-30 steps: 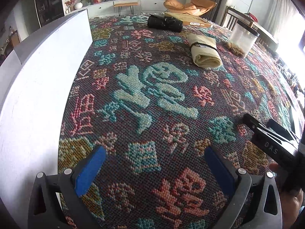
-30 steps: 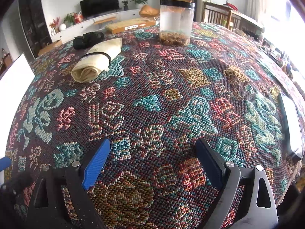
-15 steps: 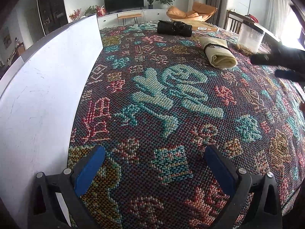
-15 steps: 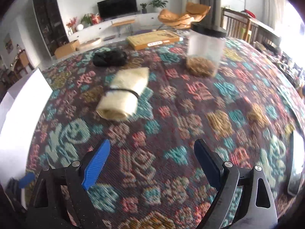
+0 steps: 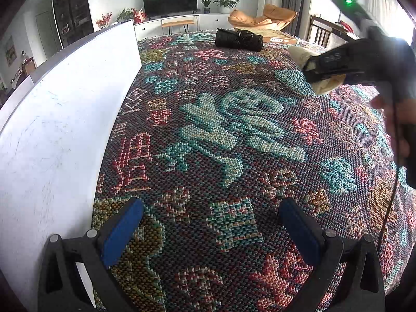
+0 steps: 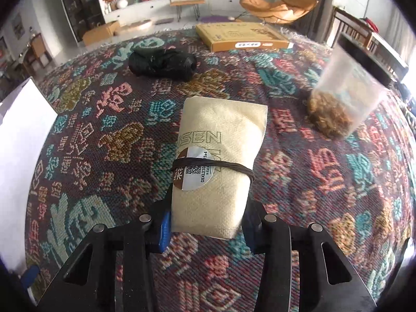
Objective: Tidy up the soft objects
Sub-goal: 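Grasp the cream rolled cloth with the right tool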
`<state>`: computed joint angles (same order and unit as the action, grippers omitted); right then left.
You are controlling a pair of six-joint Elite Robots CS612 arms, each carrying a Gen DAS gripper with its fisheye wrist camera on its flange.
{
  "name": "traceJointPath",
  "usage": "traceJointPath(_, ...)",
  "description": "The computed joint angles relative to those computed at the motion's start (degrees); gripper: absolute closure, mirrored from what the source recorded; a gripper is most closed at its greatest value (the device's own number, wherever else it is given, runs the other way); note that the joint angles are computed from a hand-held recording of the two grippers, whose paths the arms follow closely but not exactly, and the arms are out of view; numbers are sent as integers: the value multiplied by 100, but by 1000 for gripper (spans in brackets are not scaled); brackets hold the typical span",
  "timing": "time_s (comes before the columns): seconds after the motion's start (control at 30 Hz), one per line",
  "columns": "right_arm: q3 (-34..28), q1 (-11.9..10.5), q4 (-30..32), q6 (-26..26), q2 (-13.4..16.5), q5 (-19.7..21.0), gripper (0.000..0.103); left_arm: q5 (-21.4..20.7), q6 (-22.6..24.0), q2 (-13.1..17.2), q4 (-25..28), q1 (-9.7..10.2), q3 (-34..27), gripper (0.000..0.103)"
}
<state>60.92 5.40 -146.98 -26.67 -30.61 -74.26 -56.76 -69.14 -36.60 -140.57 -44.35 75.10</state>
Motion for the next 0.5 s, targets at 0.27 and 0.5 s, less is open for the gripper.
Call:
traceJointPath(0.27, 953, -494, -1561, 698, -427, -436, 53, -2, 8, -3, -11, 2, 10, 0)
traceJointPath(0.5, 741, -587, -1707, 1493, -44, -1042, 19, 3, -4, -6, 15, -1, 3, 0)
